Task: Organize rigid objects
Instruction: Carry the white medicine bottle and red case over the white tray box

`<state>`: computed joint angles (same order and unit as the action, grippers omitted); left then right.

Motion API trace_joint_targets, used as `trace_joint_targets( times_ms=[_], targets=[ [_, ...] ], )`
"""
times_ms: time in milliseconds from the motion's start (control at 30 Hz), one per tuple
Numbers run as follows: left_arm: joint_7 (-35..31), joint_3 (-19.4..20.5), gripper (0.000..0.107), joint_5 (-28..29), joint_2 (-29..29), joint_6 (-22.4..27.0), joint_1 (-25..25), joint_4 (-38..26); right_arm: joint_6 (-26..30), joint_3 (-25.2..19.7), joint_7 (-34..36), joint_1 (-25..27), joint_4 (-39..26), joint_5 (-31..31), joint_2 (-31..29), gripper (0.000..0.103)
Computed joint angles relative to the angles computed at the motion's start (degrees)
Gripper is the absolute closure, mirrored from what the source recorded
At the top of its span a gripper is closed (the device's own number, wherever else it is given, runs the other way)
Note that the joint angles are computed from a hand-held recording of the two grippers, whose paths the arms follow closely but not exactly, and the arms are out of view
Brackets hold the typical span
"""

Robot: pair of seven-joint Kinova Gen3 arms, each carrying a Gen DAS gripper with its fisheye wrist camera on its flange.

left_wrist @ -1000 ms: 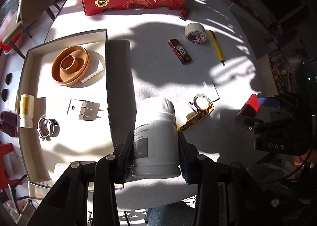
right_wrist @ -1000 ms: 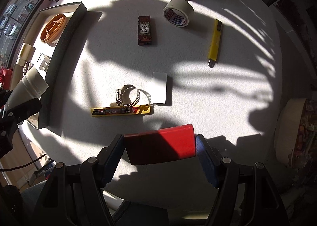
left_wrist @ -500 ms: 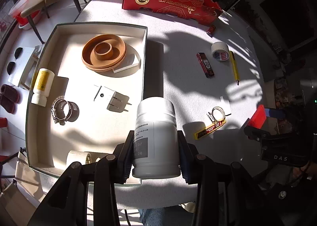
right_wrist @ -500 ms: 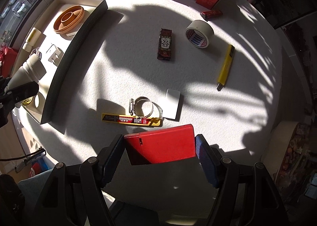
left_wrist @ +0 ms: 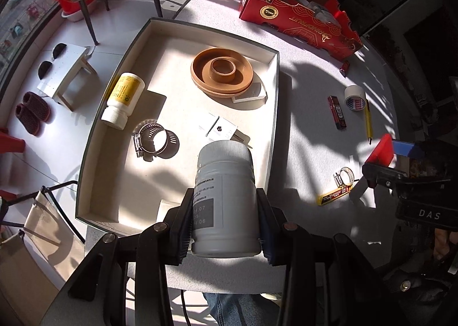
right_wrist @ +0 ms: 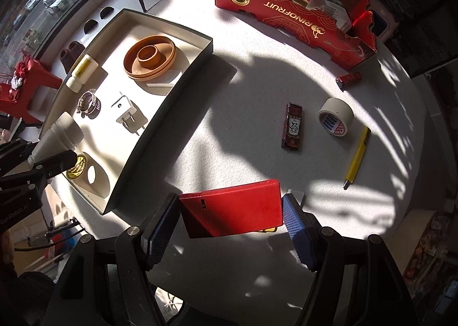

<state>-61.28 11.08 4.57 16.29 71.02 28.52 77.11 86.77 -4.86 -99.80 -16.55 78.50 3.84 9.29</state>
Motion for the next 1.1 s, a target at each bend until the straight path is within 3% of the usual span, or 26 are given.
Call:
trace_joint_targets(
  times_ms=[267, 500, 1100],
  targets=[
    [3.01, -1.92, 0.065, -3.43, -0.97, 1.09, -1.76, -0.7, 0.06, -0.72, -1.77, -1.38, -10.02, -6.15, 6.39, 0.03],
    [4.41, -2.46, 0.065, -5.95, -0.52, 2.75, -2.52, -1.29, 0.43, -1.48, -1.98, -4.8, -15.97, -6.89, 10.67, 0.03],
    [5.25, -2.2, 0.065, -5.87, 0.24, 3.64, -2.7, 0.19, 1.11, -0.65, -3.31, -4.92, -16.0, -8.05, 12.57, 0.03]
  ],
)
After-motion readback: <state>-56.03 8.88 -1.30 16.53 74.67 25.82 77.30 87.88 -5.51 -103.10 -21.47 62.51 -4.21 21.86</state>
